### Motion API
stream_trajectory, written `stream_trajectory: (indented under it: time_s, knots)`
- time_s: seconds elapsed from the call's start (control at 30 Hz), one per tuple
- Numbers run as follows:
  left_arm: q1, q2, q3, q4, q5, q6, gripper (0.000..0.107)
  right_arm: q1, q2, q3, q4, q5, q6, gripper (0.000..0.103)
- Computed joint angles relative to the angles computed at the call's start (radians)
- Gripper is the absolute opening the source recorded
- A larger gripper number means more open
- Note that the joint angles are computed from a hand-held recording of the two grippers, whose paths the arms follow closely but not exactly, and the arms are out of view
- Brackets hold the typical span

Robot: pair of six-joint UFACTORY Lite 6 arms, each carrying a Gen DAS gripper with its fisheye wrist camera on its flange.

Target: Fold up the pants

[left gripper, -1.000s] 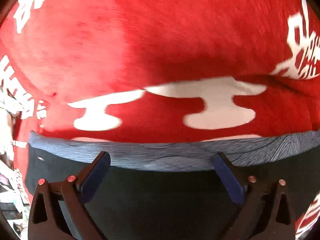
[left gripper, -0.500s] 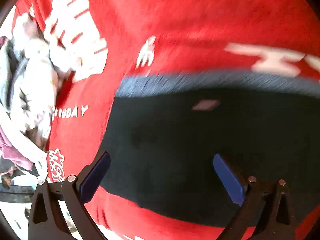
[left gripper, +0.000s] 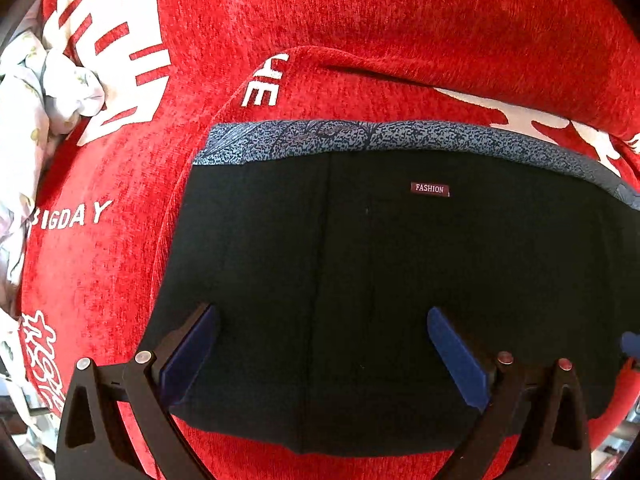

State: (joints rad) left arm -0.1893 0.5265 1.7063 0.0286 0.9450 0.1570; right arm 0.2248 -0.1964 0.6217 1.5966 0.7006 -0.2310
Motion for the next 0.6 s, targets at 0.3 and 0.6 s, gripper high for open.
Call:
stream_trajectory:
  time_s: [0.3,0.6]
  knots:
    - [0.012,-0.006,-0.024,-0.022,-0.029,0.017,0.103,0.025,-0.184,-0.079,-0.278,0.013,0.319,0.039]
    - [0.001,-0.002,0.001,-0.003,0.014,0.006,0.103,-0.039,-0.130,-0.102,-0.125,-0.013,0.166,0.008]
